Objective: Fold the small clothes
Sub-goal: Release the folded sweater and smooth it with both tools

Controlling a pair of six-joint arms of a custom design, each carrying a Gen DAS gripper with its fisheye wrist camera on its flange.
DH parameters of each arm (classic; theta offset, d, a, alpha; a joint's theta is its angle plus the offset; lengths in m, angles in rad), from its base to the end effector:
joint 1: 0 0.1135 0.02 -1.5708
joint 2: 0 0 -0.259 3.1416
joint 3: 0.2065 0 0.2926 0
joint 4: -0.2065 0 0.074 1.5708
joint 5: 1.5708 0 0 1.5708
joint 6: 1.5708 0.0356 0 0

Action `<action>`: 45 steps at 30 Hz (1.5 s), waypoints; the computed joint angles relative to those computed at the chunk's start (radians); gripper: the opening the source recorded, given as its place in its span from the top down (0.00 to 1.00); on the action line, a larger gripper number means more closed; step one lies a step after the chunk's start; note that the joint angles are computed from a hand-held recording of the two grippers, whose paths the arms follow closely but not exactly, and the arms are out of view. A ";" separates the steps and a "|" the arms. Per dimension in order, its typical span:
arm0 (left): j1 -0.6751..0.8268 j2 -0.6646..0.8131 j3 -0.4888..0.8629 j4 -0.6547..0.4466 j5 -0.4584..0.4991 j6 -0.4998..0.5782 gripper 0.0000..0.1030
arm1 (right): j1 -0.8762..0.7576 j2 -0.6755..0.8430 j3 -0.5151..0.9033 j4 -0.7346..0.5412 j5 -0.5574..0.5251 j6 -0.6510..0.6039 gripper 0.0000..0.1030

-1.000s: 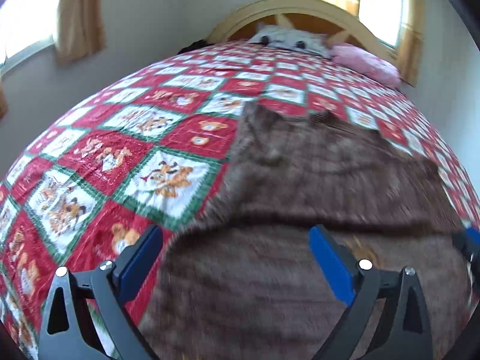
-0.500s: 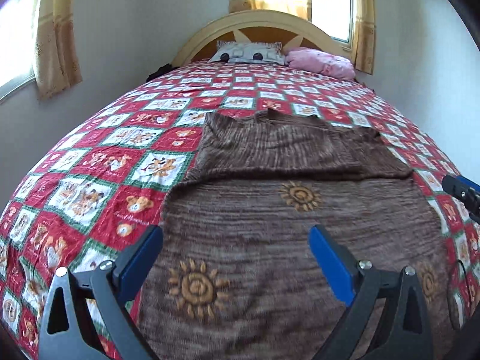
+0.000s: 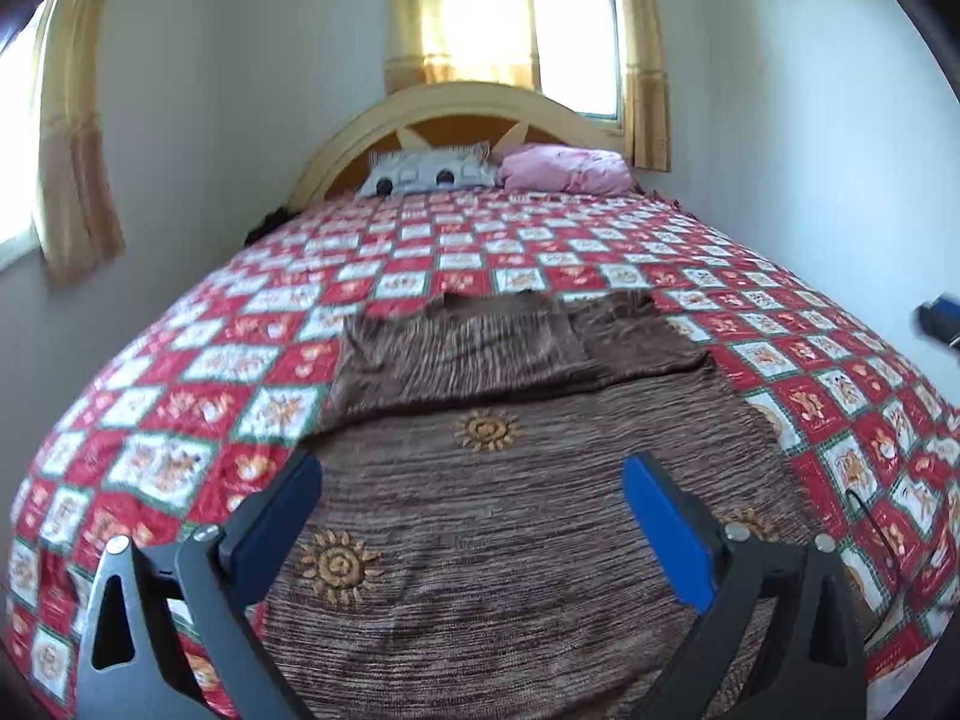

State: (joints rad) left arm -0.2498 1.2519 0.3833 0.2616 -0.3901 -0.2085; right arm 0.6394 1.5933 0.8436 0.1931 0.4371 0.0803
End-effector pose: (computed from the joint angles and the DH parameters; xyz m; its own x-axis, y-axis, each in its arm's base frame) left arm 0.2528 -0.0505 0.1186 -0.5254 -0.0635 -0.8485 -0.1868 0.9815 0.0422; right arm 0.3031 0.2066 0.1651 -0.4428 -0.2387 -0.8643 -0.2174 0.9637 -0.1548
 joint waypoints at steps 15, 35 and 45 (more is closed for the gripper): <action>-0.151 -0.046 0.058 -0.162 -0.108 -0.079 0.00 | -0.121 -1.071 -0.283 -0.671 0.414 -0.116 0.25; 0.249 -0.130 -0.058 -0.257 0.211 0.025 0.00 | -0.010 -0.043 -0.257 -0.025 -0.221 0.081 0.25; 0.613 -0.124 -0.167 -0.240 0.567 0.176 0.03 | -0.161 0.123 -0.246 0.065 -0.459 0.155 0.34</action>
State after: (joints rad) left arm 0.3627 1.1280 0.2160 0.0214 0.1771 -0.0327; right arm 0.4788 1.7165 0.5974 0.2580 -0.0218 0.2352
